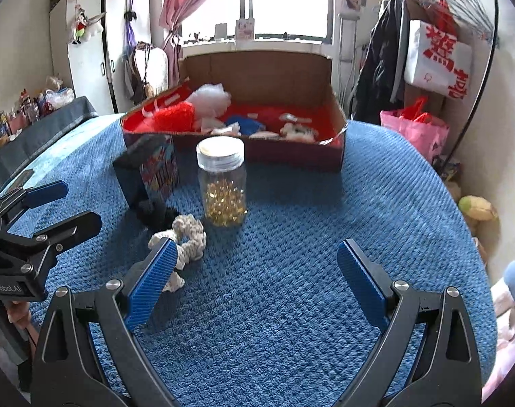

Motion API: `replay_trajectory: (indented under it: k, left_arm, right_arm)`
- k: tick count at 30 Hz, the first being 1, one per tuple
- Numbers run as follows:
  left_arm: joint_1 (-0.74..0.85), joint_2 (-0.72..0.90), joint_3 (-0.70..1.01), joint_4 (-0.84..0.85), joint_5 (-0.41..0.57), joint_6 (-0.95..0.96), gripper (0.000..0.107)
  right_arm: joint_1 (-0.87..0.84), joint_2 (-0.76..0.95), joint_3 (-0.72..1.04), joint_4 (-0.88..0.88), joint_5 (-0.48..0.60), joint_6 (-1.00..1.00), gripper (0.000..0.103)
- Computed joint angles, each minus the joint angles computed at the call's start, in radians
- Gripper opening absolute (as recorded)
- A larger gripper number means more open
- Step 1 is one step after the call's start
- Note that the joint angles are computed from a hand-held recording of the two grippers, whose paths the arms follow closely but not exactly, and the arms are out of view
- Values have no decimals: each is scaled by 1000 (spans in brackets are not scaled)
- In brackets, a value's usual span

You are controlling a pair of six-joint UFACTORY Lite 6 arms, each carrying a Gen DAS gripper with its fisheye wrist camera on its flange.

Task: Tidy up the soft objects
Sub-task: 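Grasp the black fuzzy scrunchie with the left tool while the right tool grasps the cream crocheted scrunchie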

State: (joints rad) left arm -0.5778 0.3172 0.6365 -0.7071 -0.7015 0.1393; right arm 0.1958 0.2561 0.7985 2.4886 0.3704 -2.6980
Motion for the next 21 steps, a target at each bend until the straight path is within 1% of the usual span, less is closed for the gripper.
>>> replay_trajectory:
  k: [5, 9, 10, 11, 12, 14, 16, 18, 21]
  left_arm:
    - [29, 27, 14, 39, 23, -34, 103]
    - [58, 34, 14, 106, 43, -82, 103]
    - [65, 37, 18, 120, 51, -88, 103]
    - [77, 42, 26, 148, 68, -97, 103]
    - [94, 46, 34, 201, 86, -127, 103]
    - [132, 55, 49, 341, 115, -222, 101]
    - [155, 62, 67, 427, 138, -282, 92]
    - [167, 78, 99, 478, 168, -302, 88]
    - [166, 97, 136, 495, 187, -298, 80]
  right_arm:
    - [11, 45, 34, -32, -10, 25, 97]
    - [15, 85, 71, -135, -16, 119, 97]
    - [14, 94, 80, -178, -15, 157, 97]
    - [9, 107, 95, -256, -10, 226, 97]
    - [6, 115, 103, -314, -2, 278, 97]
    - [-9, 143, 134, -485, 34, 427, 96]
    - [-22, 177, 171, -625, 67, 547, 96]
    - [-37, 210, 209, -752, 113, 650, 96]
    - [-30, 233, 233, -809, 128, 675, 96]
